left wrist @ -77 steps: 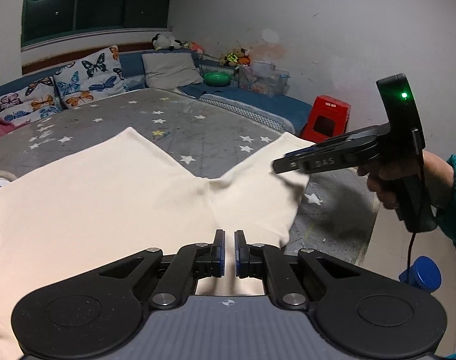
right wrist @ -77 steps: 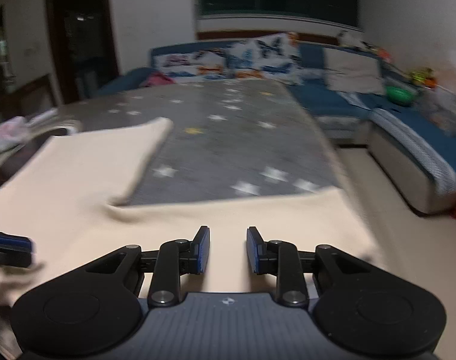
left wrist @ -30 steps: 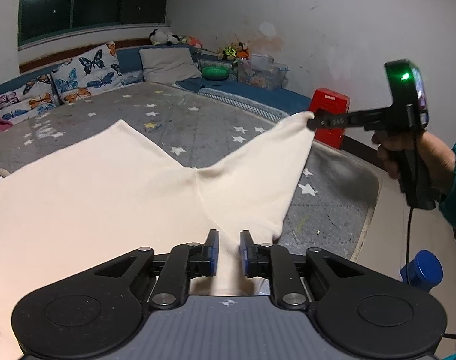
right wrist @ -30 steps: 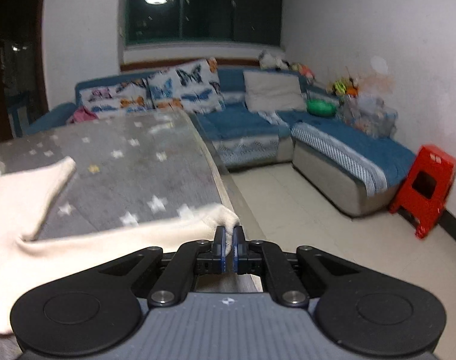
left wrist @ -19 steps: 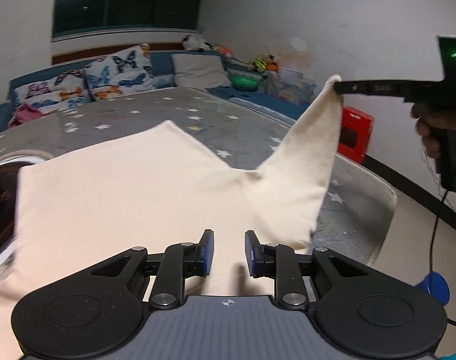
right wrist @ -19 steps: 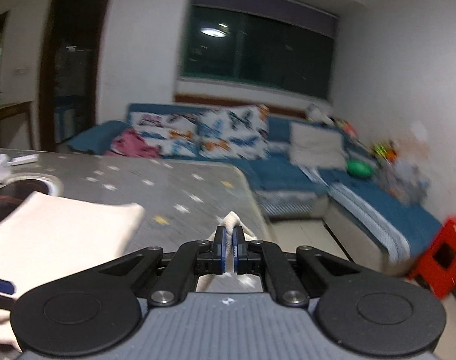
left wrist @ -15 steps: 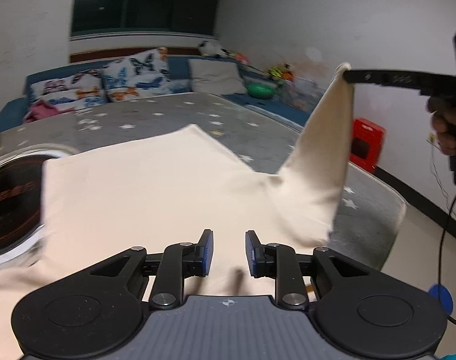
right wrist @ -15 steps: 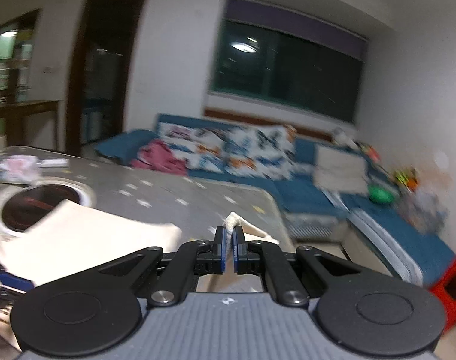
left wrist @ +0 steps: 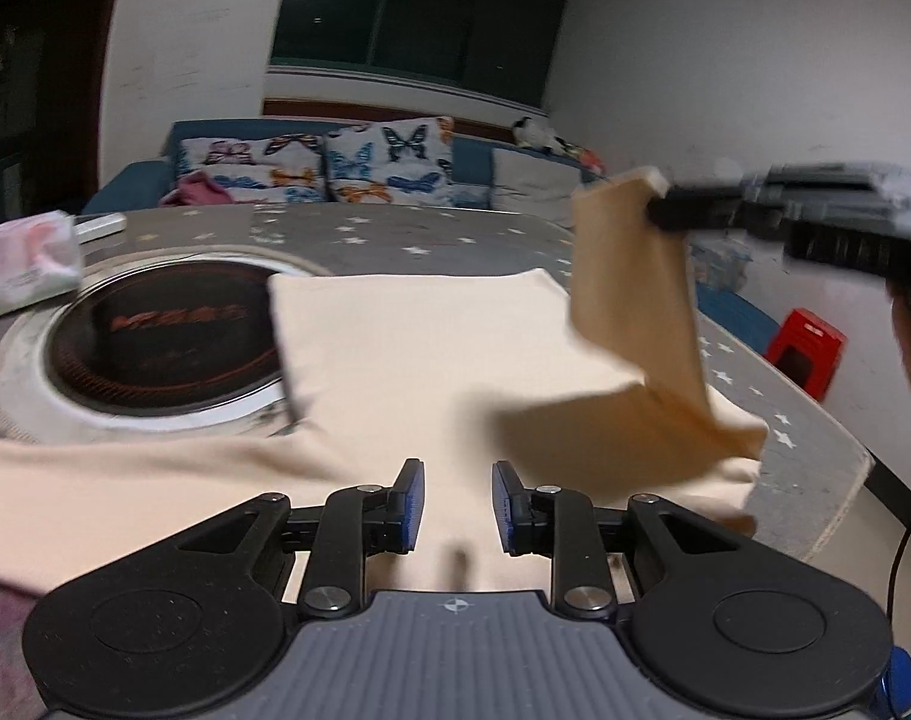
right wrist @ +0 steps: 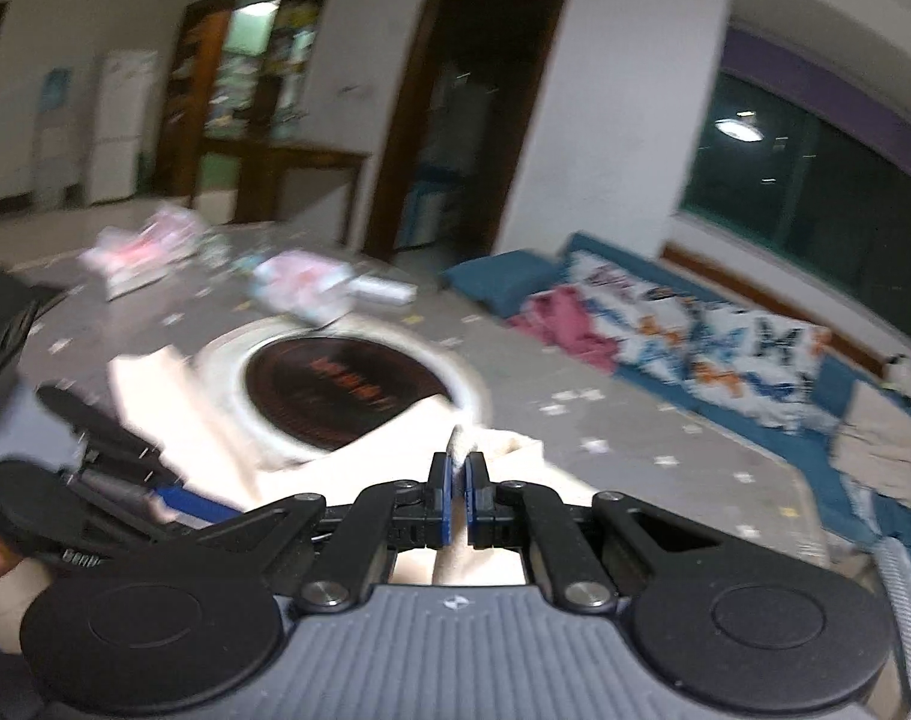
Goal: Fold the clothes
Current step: 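Fold the lifted side over the shirt body with the right gripper and release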
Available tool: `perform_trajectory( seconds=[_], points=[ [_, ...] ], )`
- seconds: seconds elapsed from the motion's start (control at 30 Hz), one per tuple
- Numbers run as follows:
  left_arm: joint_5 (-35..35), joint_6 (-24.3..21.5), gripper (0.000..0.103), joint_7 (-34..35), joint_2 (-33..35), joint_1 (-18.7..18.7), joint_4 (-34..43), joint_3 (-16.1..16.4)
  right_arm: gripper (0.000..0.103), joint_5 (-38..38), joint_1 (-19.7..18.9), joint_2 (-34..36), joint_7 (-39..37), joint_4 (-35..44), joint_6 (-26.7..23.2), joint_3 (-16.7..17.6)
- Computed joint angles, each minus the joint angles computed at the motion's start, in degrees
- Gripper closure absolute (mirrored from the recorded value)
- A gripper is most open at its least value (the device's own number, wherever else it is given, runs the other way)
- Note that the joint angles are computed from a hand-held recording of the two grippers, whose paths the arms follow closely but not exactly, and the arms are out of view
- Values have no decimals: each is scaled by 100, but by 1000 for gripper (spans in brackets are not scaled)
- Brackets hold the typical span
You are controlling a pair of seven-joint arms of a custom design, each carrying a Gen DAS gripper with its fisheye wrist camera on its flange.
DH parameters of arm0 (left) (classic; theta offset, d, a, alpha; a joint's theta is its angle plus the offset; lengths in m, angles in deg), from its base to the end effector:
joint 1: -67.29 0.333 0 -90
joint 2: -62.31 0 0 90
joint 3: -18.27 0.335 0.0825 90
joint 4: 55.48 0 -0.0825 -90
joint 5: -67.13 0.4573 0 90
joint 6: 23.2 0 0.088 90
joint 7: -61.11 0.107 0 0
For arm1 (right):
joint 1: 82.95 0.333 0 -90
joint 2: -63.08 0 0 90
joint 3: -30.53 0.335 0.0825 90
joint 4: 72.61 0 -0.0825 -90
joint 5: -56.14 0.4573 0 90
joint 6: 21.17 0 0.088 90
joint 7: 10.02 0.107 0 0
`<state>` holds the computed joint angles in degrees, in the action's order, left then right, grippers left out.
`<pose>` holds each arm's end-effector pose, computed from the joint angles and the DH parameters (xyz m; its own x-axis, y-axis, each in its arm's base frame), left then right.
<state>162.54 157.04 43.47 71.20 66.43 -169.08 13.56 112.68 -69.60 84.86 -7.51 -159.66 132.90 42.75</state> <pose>0.6374 -0.1490 0.4123 0.0161 -0.9810 0.1933 -0.5445 -0.1707 -0.8212 0.7371 0.2932 0.5209 0.8403 -0.4880 0.2360 -0.0720 -0.5320 -0.8437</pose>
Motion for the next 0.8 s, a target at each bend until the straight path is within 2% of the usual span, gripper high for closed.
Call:
perform_trajectory(
  seconds=[0.23, 0.47, 0.57, 0.67, 0.8],
  points=[
    [-119, -155, 76, -64, -208, 57, -280, 20, 98, -488, 148, 63, 159, -209, -703, -44],
    [-320, -197, 76, 107, -224, 53, -314, 52, 94, -309, -23, -335, 128, -668, -1147, -199],
    [-259, -157, 76, 87, -149, 49, -198, 55, 94, -422, -33, -401, 433, -768, -973, -374],
    [-453, -120, 76, 372, -19, 27, -66, 59, 94, -758, -25, -344, 994, -775, -655, -577],
    [-631, -76, 76, 639, 165, -75, 147, 98, 94, -1140, -81, -152, 1604, -628, -332, -676]
  ],
)
